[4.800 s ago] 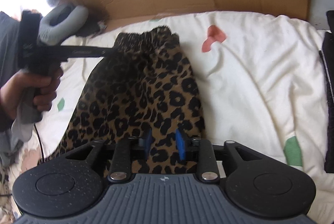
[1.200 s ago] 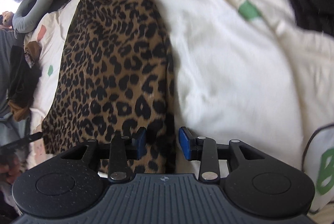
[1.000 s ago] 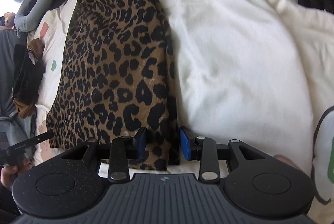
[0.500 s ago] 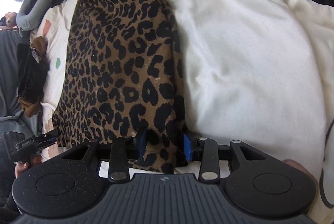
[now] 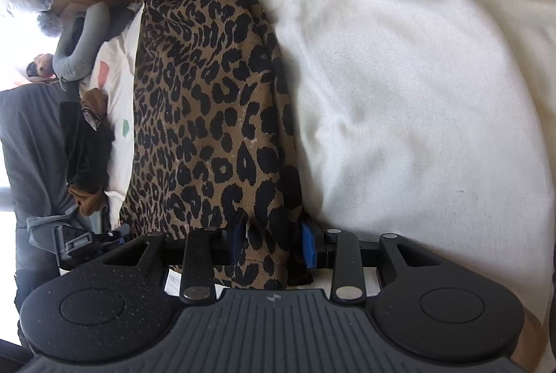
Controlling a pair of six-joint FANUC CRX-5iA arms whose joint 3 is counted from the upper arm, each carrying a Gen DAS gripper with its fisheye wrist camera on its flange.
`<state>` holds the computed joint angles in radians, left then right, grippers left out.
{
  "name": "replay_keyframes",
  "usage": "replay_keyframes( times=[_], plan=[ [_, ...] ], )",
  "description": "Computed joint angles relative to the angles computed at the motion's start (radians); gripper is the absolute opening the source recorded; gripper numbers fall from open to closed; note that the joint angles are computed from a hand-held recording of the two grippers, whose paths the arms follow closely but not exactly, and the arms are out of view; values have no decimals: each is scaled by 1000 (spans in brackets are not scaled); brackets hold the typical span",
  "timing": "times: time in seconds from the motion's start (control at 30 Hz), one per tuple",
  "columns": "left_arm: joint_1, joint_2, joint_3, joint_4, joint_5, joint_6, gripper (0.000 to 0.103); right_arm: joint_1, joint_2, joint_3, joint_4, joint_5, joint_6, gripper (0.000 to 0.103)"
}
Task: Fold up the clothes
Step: 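Lift the pants edge with the left tool while the right tool holds the pants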
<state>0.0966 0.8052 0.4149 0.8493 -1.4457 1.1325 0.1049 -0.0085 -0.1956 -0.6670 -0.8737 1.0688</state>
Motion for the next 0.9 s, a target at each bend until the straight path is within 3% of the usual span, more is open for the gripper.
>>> replay_keyframes(
  times=[0.07, 0.27, 0.43, 0.53, 0.6, 0.67, 0.9],
  plan=[
    [-2, 8, 18, -14, -12, 5, 12, -6, -8, -14, -20, 17, 16, 40],
    [-6, 29, 70, -36, -47, 11, 10, -27, -18, -34, -74, 37, 84, 39],
    [-11, 49, 106, -39, -73, 11, 16, -31, -25, -41, -86, 52, 131, 40],
    [-11, 53, 102, -37, -69, 20, 16, -29, -31, -49, -89, 70, 144, 39],
    [-10, 49, 93, -35, -62, 22, 8, -34, -33, -49, -102, 77, 148, 36],
    [-7, 46, 90, -34, -63, 13, 8, -56, -41, -49, -155, 82, 182, 36],
    [-4, 58, 101, -23, -78, 21, 11, -77, -16, -21, -196, 48, 233, 36]
  ],
)
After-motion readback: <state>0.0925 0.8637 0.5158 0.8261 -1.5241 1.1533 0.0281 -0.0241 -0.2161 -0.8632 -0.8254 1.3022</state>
